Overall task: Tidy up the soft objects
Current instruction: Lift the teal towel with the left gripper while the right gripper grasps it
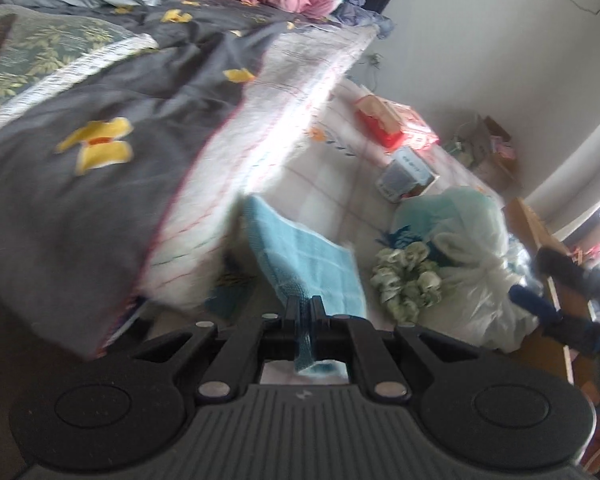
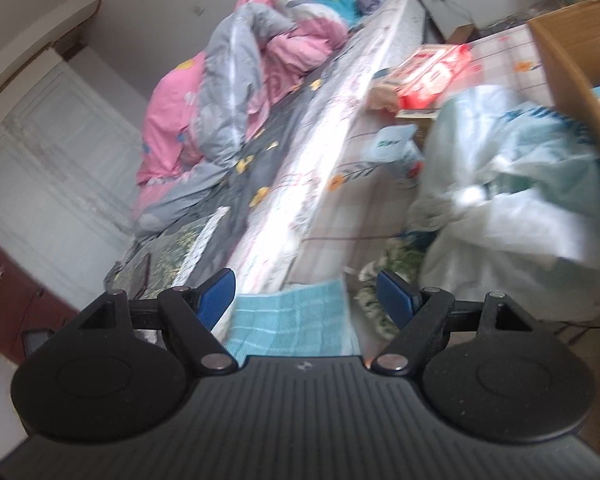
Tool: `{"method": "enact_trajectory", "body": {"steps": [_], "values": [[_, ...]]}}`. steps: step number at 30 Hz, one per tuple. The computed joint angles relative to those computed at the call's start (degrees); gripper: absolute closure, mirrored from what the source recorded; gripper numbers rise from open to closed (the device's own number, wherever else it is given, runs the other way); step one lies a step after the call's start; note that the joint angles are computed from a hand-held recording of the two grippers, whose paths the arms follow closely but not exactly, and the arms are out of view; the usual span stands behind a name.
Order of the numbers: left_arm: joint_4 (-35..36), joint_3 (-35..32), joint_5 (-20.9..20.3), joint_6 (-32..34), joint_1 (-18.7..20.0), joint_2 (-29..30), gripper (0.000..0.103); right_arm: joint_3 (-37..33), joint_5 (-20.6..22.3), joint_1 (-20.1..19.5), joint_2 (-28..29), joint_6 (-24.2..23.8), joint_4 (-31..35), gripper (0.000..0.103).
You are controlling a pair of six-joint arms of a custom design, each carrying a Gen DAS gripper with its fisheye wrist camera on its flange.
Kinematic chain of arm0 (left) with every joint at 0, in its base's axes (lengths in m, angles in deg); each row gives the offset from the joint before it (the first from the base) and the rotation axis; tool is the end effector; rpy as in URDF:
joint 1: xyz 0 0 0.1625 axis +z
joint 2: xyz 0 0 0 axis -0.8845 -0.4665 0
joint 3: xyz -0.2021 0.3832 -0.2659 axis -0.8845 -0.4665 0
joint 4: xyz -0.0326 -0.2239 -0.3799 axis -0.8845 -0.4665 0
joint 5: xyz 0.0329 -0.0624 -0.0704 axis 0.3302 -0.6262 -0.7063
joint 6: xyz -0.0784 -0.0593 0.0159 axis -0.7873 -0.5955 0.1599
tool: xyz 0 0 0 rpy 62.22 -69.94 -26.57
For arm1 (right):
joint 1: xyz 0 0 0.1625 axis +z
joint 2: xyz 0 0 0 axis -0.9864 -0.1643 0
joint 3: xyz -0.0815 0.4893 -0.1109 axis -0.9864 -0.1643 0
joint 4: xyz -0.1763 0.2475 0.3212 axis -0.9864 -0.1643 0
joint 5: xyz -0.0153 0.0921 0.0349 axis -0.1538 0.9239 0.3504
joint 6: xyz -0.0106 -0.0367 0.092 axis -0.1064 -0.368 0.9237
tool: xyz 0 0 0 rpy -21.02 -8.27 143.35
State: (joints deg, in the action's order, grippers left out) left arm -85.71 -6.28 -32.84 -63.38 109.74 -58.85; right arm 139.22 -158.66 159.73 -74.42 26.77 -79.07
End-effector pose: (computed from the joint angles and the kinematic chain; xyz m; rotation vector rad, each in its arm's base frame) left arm -0.4140 -0.7527 0.0284 0.0094 2.5581 -0.9264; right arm 0.0037 -0.7993 0.4769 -0.3092 2.9335 -0.9711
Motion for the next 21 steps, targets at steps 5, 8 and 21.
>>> {"method": "enact_trajectory", "body": {"steps": [5, 8, 21], "values": [[-0.48, -1.84, 2.66, 6.11, -0.77, 1.66, 0.098, 0.34, -0.53, 0.55, 0.19, 0.31, 0.23, 0.025], [-1.98, -5.69, 0.61, 14.17, -1.16, 4.58, 0.098, 0.73, -1.40, 0.46, -0.02, 0.96, -0.51, 0.025], [2.31, -13.76, -17.31, 19.50, 2.89, 10.87, 0.071, -0.15, -3.82, -0.50, 0.86, 3.36, 0.54, 0.025]]}}
